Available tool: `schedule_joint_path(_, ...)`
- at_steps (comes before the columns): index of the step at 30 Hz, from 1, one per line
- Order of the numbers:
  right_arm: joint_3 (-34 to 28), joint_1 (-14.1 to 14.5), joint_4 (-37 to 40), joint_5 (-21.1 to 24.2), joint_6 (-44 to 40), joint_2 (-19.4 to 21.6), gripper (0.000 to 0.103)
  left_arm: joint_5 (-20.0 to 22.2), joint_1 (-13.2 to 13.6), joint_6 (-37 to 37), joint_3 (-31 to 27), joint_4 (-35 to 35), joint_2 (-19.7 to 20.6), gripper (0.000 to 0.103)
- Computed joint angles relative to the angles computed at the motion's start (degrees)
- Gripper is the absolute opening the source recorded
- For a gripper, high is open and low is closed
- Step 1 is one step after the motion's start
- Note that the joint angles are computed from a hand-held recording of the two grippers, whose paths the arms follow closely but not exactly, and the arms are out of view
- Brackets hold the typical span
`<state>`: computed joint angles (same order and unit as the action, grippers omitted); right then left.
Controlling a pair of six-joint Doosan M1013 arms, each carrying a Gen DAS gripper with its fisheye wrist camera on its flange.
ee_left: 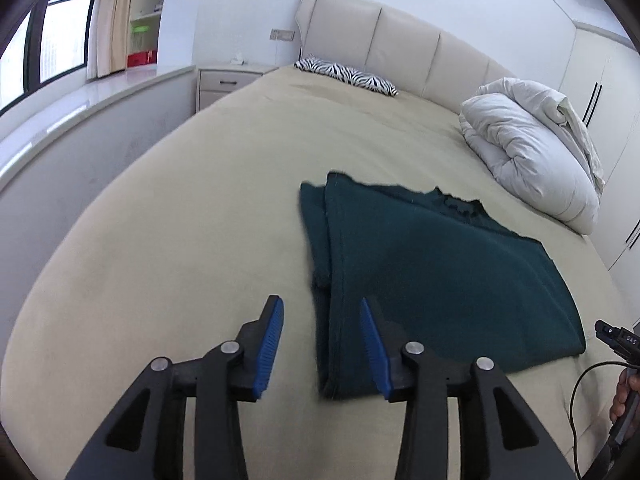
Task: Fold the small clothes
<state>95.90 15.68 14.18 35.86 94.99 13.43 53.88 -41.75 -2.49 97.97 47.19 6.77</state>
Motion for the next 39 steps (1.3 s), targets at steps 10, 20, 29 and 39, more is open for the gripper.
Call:
schedule_joint_path(10, -11.2, 2.6, 23.6, 1.0, -23.8, 6.4, 0.046, -2.4, 4.6, 13.3, -12.3, 2.5, 10.0, 0.058)
schedule_joint_path(20, -26.8, 2.9, 29.0, 9.4, -14.5, 22.0, 0.039, -6.0, 9.5, 12.3, -12.6, -5.3, 14.2, 0.06)
schedule_joint_path(29, -14.8, -3.3, 62.7, -1.5, -32.1, 19.8, 0.0, -9.6, 9.9, 10.8, -11.1, -4.5, 13.6, 0.064)
schedule_joint_path(39, -8.9, -1.9, 38.2, -14.7, -15.2, 11.8, 0.018, 0.0, 7.2, 13.6, -12.4, -6.9, 12.6, 0.066)
